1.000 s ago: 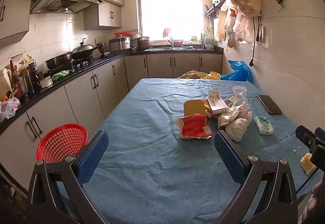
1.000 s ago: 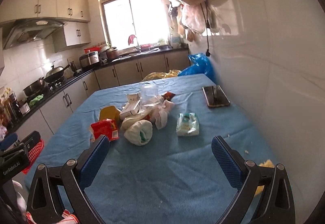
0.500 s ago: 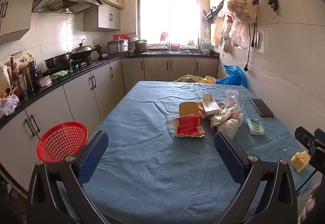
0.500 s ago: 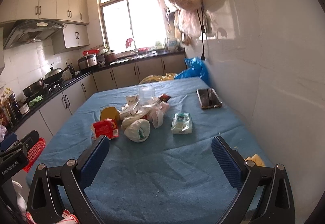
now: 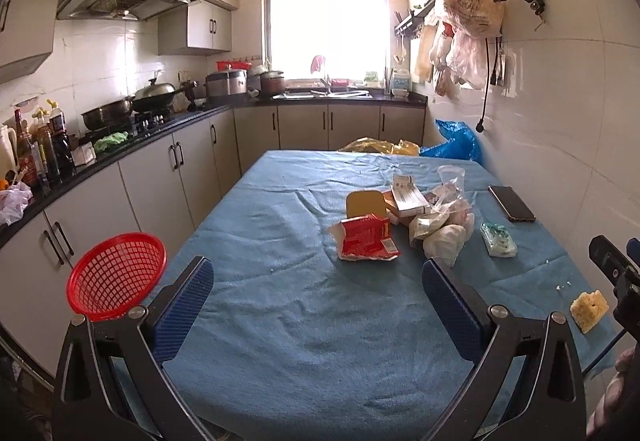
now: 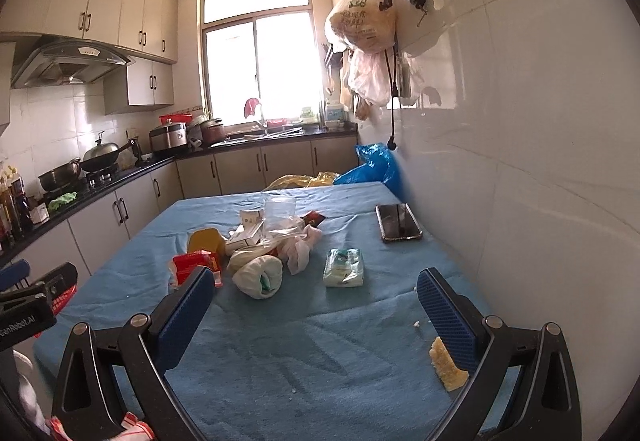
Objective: Collect trash
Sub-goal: 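Move the left tool toward the red snack wrapper while the right tool approaches the teal tissue pack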
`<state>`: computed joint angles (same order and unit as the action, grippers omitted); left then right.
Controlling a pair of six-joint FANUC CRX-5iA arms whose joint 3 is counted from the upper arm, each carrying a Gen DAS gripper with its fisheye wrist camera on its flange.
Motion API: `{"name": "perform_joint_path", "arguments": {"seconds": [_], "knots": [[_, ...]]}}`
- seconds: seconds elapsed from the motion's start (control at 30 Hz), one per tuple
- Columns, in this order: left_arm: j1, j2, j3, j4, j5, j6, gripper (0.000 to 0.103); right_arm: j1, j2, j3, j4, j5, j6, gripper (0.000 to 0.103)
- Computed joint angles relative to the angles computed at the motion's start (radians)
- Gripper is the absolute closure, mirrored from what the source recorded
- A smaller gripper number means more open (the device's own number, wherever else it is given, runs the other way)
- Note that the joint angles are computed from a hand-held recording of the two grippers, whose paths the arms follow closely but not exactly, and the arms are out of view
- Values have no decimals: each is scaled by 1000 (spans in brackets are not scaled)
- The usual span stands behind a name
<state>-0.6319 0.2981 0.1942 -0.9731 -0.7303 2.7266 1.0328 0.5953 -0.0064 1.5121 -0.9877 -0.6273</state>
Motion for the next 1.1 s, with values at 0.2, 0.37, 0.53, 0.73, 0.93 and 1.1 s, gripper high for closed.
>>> {"name": "perform_joint_path", "arguments": {"seconds": [0.2, 0.37, 0.53, 0.73, 0.93, 1.1], "knots": [[56, 21, 8, 110, 45, -89, 0, -21, 1, 15, -81, 82, 26, 0], [101, 40, 21, 165, 61, -137, 0, -39, 15, 34, -138, 140, 62, 0], [141, 62, 41, 207, 74, -184, 0, -51, 50, 91, -196, 173, 153, 2], [225, 98, 50, 411, 174, -423, 0, -72, 101, 173, -293, 211, 278, 5], [284, 190, 124, 609, 214, -699, 0, -110, 163, 279, -416, 217, 392, 8], [330, 314, 232, 830, 199, -966, 0, -149, 248, 433, -562, 179, 534, 8]]}}
